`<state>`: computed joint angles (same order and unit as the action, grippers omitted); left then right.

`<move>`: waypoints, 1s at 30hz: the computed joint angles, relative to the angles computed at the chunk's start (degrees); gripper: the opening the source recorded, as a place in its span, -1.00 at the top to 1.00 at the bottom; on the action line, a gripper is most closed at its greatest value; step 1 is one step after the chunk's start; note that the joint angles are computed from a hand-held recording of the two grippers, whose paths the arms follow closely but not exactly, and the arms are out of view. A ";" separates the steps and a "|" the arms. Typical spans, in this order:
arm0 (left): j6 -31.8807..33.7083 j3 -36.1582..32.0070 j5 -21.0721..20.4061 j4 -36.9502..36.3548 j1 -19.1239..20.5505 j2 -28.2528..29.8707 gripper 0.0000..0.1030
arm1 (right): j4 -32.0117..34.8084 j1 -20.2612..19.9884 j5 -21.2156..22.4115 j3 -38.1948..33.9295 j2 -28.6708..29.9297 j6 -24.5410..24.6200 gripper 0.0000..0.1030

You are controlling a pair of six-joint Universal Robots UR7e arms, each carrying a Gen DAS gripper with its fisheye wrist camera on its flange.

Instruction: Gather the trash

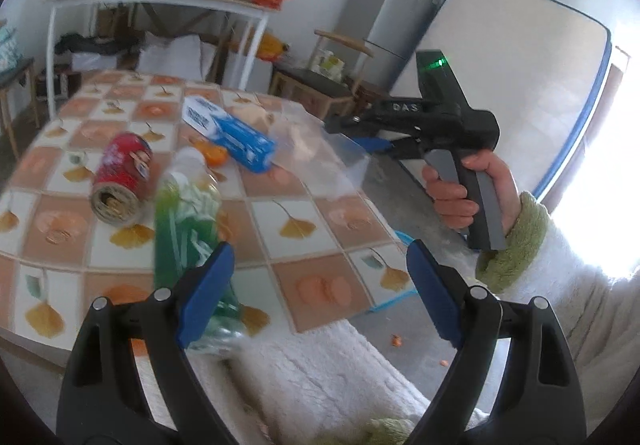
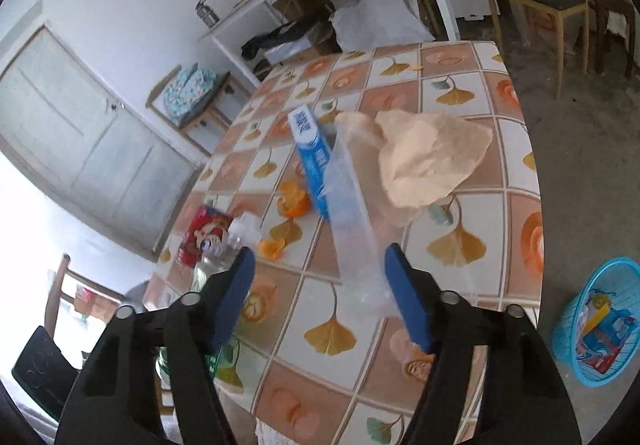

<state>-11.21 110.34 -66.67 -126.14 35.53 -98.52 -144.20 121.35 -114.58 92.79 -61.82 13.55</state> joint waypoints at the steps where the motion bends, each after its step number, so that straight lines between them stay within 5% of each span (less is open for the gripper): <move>1: 0.03 0.02 -0.48 0.06 0.22 0.16 -0.63 | 0.97 0.50 -0.61 -0.21 0.27 0.34 -0.08; 10: -0.31 1.30 -1.47 -0.81 0.67 -0.66 -0.63 | 8.60 3.28 -2.72 -2.21 1.98 3.25 0.77; 21: -0.42 1.46 -1.28 -0.85 1.15 -1.95 -0.63 | 13.80 7.30 -3.33 -1.07 1.34 6.89 0.88; 30: -0.87 1.40 -1.77 -0.57 1.68 -2.29 -0.62 | 12.73 8.91 2.69 -0.38 2.29 6.30 0.88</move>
<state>-12.08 111.74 -68.44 -126.71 37.21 -100.81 -131.47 130.26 -111.89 92.42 -59.53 19.86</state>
